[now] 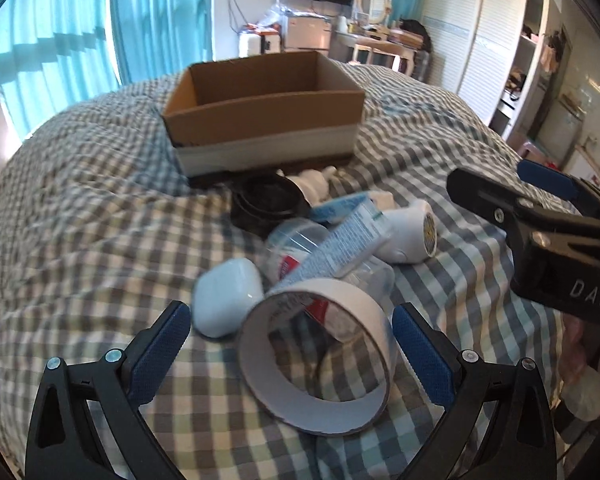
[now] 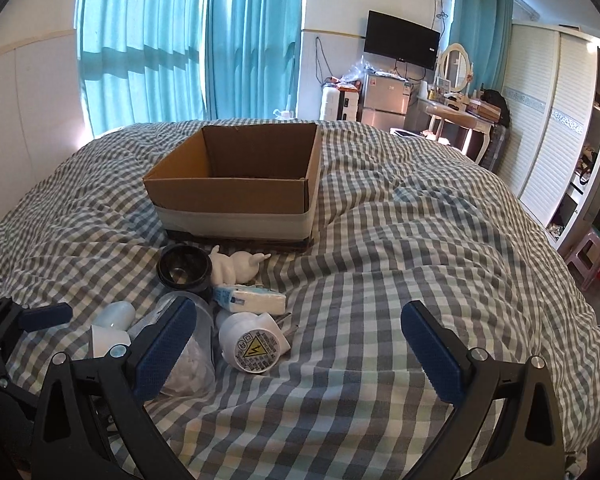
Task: Organize objects
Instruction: 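Grasp the white tape roll with the left tool while the right tool grasps the white plug, then carry the tape roll and plug into the cardboard box and release both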
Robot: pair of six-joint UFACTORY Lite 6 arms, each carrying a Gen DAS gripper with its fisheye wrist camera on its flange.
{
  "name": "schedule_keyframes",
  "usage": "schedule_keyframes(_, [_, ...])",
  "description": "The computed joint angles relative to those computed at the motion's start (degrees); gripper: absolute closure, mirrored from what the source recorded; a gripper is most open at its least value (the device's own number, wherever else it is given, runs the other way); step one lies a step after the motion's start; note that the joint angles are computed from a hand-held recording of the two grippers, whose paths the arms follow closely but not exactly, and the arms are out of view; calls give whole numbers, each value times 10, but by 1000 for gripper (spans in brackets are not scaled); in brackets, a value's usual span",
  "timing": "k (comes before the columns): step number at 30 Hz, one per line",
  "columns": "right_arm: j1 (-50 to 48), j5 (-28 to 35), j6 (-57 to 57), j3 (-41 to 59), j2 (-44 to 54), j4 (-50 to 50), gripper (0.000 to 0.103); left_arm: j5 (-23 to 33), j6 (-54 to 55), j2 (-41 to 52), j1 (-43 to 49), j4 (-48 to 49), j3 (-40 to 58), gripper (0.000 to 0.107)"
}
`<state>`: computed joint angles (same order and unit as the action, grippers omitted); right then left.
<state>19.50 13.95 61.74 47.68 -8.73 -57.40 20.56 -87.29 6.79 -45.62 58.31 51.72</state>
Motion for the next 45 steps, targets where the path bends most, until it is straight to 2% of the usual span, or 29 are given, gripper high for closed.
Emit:
schedule_keyframes(2, [-2, -5, -2, 2, 8, 3, 0, -25, 14, 17, 8, -12, 3, 7])
schedule_keyframes(5, [-4, -8, -1, 4, 20, 0, 0, -53, 36, 32, 17, -37, 4, 20])
schedule_keyframes(7, [-7, -12, -7, 4, 26, 6, 0, -51, 19, 29, 13, -21, 2, 22])
schedule_keyframes(12, [-14, -25, -19, 5, 34, 18, 0, 22, -80, -8, -28, 78, -5, 22])
schedule_keyframes(19, [-11, -27, -18, 28, 75, 13, 4, 147, -63, -35, -34, 89, 15, 22])
schedule_keyframes(24, [-15, -34, -114, 60, 135, 103, 18, 122, -44, -46, 12, 72, 5, 22])
schedule_keyframes(29, [0, -23, -136, 90, 182, 107, 26, 95, -42, -44, 43, 73, -6, 22])
schedule_keyframes(33, [12, -1, -221, 130, 231, 177, 29, 91, -71, -39, 40, 91, -18, 22])
schedule_keyframes(36, [18, 3, -221, 133, 240, 175, 36, 90, -81, -37, 35, 94, -23, 22])
schedule_keyframes(41, [30, 7, -126, 107, 216, 80, 36, 96, -79, -42, 34, 90, -25, 22])
schedule_keyframes(45, [37, 14, -93, 78, 167, 50, 36, 110, -74, -52, 27, 82, -26, 22])
